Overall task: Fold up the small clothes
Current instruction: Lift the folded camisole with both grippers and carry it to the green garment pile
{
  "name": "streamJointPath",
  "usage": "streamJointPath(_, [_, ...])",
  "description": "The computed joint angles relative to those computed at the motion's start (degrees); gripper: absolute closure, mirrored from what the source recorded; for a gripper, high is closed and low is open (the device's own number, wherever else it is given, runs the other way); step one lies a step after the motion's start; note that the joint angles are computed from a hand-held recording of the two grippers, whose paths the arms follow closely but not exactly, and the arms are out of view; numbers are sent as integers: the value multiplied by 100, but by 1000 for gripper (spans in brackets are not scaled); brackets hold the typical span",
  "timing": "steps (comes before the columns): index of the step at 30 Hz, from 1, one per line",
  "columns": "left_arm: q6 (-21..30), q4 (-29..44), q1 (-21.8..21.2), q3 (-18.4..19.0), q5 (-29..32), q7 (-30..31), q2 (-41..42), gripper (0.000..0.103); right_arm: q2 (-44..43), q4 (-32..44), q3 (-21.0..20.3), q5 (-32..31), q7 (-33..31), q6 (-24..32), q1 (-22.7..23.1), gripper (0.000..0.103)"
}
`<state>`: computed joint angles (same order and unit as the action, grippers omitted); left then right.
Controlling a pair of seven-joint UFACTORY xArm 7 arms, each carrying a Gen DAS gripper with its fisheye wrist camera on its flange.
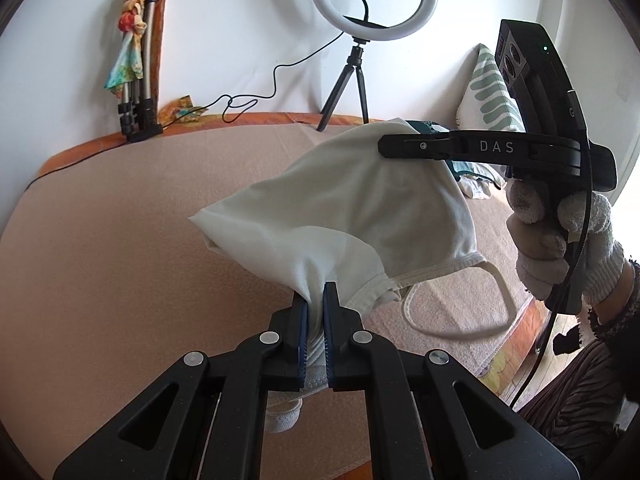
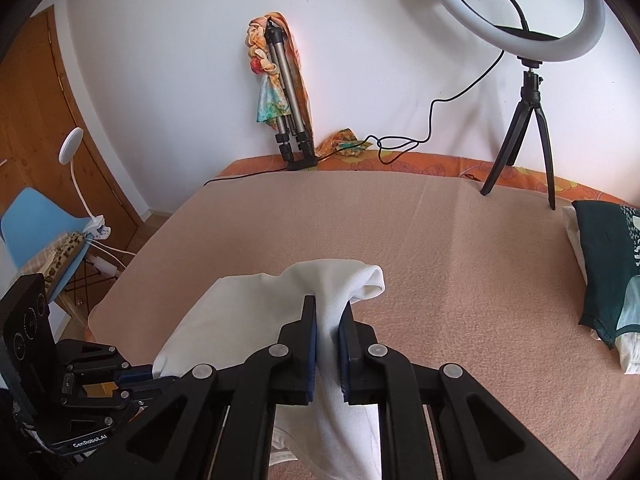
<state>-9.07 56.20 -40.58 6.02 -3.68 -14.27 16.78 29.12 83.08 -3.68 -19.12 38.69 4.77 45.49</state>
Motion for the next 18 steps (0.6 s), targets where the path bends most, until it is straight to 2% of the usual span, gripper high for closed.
streamJointPath(1, [10, 66, -73, 53, 7, 15, 44, 98, -96, -115, -137, -60, 86, -48, 100, 96])
streamJointPath(3, [32, 194, 109, -173, 45, 23, 130, 98, -245, -285, -460, -239, 321, -44, 337, 96])
streamJointPath(11, [104, 738, 360, -613, 232, 49, 425, 98, -778, -930, -1095, -1044, 1270, -210, 636, 96])
streamJointPath(18, [402, 1654, 620, -1077, 504, 145, 900, 98, -1314, -1425, -1705, -2235, 2313, -246, 888, 96])
